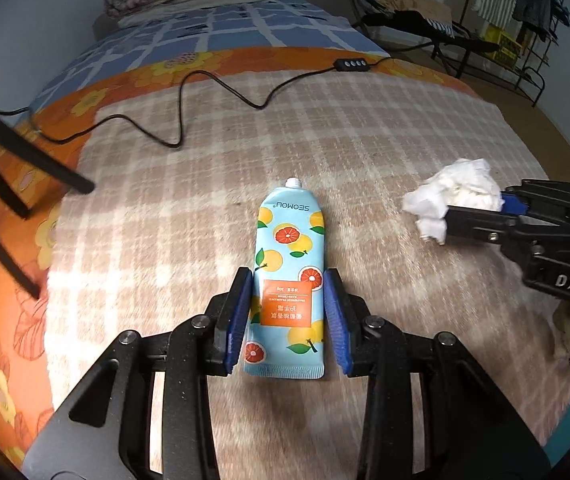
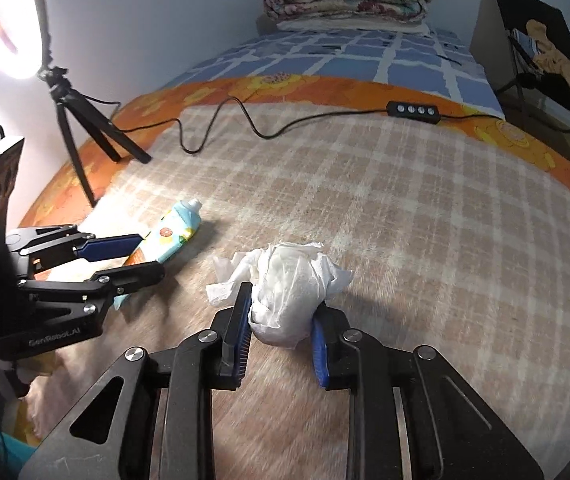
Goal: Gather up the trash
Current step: 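Grasp the blue squeeze tube with the left tool while the right tool grasps the white tissue, then carry the squeeze tube and tissue over the blue basket with both tools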
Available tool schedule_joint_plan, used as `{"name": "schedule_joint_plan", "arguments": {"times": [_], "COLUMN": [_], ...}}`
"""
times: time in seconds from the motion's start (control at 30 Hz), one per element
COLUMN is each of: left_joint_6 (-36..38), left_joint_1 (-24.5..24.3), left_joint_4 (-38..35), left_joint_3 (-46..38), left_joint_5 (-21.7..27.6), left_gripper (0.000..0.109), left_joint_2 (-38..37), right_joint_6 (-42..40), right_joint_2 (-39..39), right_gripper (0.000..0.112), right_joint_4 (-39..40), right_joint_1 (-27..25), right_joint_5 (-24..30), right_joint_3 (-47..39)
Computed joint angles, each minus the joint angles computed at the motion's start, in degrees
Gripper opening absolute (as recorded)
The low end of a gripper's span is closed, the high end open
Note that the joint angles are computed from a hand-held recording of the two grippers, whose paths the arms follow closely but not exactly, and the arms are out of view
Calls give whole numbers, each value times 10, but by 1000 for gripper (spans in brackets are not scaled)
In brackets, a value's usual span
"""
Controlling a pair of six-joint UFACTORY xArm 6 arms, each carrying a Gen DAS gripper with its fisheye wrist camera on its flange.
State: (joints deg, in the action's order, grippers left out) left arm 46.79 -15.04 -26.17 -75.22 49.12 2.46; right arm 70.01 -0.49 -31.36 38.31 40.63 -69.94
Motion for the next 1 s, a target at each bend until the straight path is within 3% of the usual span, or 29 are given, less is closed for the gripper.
{"name": "schedule_joint_plan", "arguments": {"times": [0.33,0.63,1.0], "left_joint_6": [17,60,125], "left_joint_1": [35,86,209], "left_joint_4": [-14,-40,-76], "left_joint_3": [72,148,216], "left_joint_5": [42,112,259], "left_gripper": [36,36,36], "left_joint_2": [-118,-262,-412], "right_joint_6": [49,114,194], "right_joint_2": [-48,-74,-61], "right_gripper": [24,24,24], "right_joint_4": [-27,-56,-93], "right_joint_1": [75,185,310], "right_joint_5": [62,149,256], "right_joint_3": [0,-17,-70]}}
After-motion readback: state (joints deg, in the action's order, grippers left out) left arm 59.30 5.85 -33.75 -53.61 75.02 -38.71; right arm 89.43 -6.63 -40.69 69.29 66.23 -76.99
